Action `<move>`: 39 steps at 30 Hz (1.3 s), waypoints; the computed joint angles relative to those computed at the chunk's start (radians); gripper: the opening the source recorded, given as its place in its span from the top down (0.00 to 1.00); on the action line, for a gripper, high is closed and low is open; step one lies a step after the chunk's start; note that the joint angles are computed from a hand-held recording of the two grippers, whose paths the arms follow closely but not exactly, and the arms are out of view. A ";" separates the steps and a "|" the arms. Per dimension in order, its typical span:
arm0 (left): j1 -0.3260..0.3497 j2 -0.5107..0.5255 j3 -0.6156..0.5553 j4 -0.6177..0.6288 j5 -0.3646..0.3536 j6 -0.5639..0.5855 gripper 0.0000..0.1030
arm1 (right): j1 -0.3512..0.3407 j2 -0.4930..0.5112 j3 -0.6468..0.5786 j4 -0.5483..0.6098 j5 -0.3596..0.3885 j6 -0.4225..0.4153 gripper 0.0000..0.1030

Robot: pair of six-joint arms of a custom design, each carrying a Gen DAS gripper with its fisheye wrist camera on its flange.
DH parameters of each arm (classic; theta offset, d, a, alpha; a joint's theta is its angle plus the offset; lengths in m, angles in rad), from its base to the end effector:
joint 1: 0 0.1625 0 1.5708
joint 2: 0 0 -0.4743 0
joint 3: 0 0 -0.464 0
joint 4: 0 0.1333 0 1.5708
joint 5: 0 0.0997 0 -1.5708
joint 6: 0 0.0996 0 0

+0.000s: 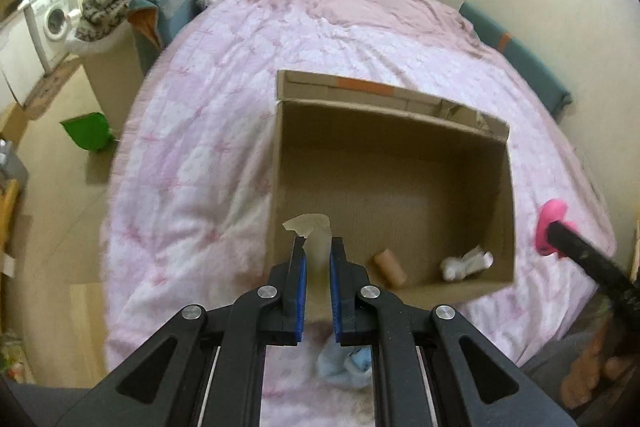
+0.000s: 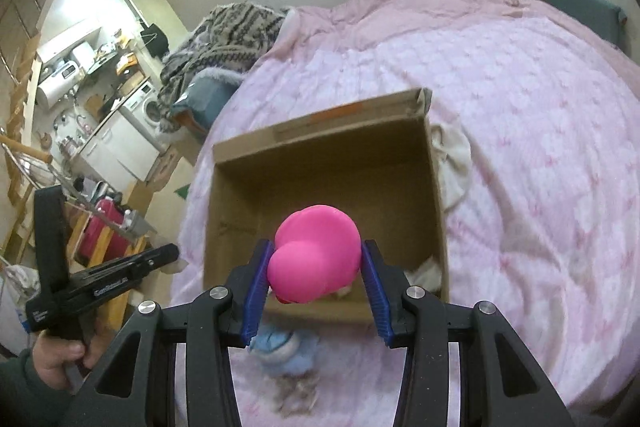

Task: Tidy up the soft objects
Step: 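Carry the beige piece with the left tool while the right tool carries the duck over the box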

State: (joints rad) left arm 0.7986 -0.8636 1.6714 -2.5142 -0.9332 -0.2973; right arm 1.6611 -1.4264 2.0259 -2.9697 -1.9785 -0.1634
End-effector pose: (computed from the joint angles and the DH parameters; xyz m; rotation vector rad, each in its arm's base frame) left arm -0.3772 -0.6634 0.1219 0.5545 2.5388 -0.5888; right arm 0.1463 -0.5755 0.3778 0.1006 -2.5289 1.0453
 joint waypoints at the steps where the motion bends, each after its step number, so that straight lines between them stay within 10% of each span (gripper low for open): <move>1: 0.007 0.010 -0.008 -0.021 -0.017 0.006 0.91 | -0.006 0.007 -0.006 -0.006 0.000 0.003 0.55; 5: 0.013 0.051 -0.022 -0.068 0.029 0.055 0.91 | -0.059 0.020 0.004 -0.035 0.082 0.052 0.54; 39: 0.034 0.104 -0.033 -0.023 -0.032 0.086 0.84 | -0.065 0.110 -0.043 0.114 -0.048 0.046 0.54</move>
